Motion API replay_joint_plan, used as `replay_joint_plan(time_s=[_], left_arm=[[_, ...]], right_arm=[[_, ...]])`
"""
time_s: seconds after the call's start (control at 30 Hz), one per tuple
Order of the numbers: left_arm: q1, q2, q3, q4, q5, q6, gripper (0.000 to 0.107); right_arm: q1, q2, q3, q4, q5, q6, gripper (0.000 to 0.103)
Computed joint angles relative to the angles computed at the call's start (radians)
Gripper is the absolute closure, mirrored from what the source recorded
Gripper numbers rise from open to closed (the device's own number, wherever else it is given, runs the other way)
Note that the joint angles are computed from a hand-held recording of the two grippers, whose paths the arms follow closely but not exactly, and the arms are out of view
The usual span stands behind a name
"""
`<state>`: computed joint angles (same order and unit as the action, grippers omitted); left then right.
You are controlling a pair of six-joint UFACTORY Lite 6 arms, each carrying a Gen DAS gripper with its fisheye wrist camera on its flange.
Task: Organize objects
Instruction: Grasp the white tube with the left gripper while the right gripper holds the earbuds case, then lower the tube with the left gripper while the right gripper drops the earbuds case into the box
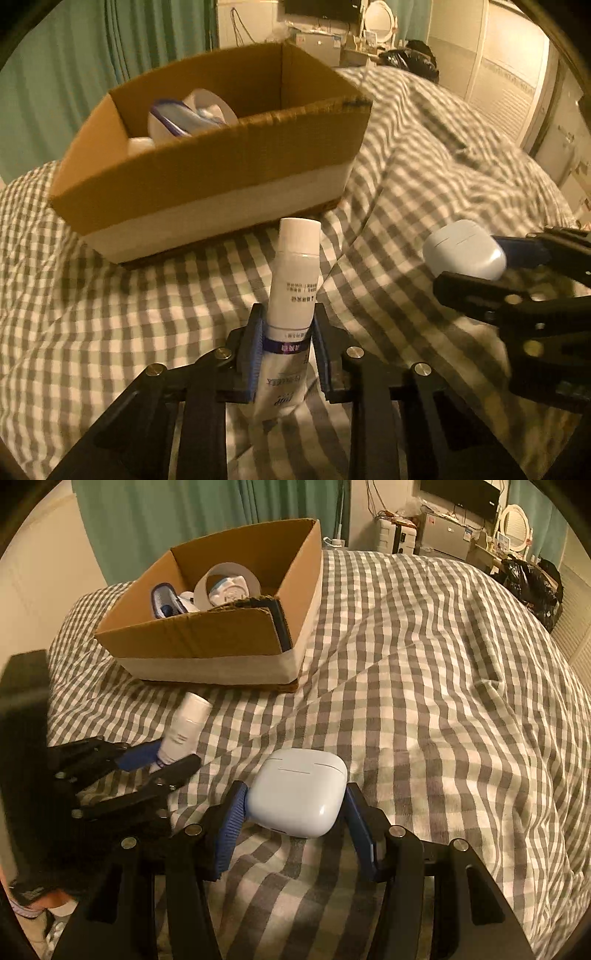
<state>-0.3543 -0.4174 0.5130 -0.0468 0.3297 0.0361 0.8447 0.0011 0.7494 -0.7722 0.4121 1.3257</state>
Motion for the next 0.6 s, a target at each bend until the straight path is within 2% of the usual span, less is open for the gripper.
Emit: replay_joint_plan(time_s=[0.13,0.27,0.4,0.53,0.6], left_arm=[[0.087,-0.149,-0.020,-0.171,0.096,0.191,0.085],[0.107,-0.267,0.001,-0.166,0.179,0.193,0.085],[0.118,-0.317,0.049,-0.154,0.240,0.176,0.085],[0.190,-0.326,0.136,-0.190,0.338,0.233,0.085],[0.260,-0.306,0.195,-0.263,0.397,0.326,0.085]], right_arm=[[0.038,-0.037,0.005,0.004,0.044,0.010,0.050],[0.085,-0.083,0.023,0.029,0.090,-0.010,0.050],[0.143,-0.141,0.043,0.022,0.177,0.006,0.050],[0.218,-0.180,0.088,0.011,0.269,0.019,0.050],[0.247,-0.191,0.125,0.012,0.310,-0.001,0.050]])
